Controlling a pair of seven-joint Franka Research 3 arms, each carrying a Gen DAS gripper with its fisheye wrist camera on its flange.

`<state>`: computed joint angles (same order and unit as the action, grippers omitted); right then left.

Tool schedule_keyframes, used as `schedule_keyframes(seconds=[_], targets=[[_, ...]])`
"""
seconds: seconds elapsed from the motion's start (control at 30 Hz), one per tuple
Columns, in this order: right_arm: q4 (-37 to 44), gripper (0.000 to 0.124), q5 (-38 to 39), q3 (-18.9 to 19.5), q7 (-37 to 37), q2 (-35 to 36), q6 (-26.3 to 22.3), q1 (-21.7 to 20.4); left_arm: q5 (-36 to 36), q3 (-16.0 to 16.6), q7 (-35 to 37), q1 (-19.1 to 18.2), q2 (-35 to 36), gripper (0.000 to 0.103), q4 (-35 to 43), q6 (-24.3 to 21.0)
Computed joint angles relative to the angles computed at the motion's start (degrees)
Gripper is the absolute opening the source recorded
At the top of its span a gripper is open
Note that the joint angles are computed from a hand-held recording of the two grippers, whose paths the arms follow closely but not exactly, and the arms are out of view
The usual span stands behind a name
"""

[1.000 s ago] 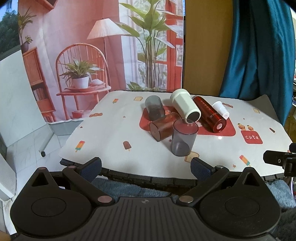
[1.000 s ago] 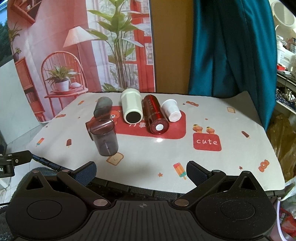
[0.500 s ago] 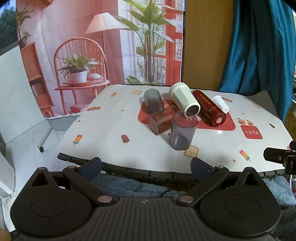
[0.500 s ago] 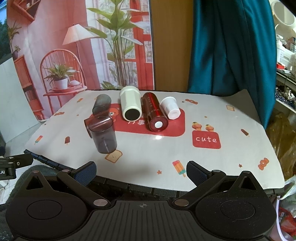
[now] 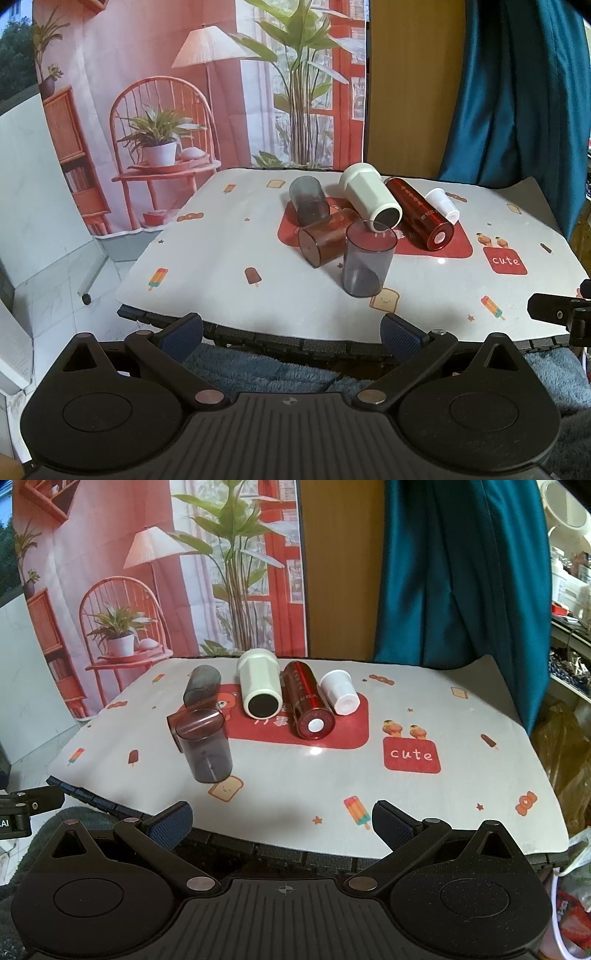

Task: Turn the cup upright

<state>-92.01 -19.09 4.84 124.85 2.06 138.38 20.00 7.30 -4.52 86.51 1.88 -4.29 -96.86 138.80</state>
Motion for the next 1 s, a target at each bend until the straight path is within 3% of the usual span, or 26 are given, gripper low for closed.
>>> schedule_keyframes(seconds=[1.0], targets=[[-1.3, 0.103, -0.4, 0.2, 0.7, -0.7, 0.5, -0.3, -0.9, 0.1, 0.7, -0.1, -0.5, 0.103, -0.6, 0.0]])
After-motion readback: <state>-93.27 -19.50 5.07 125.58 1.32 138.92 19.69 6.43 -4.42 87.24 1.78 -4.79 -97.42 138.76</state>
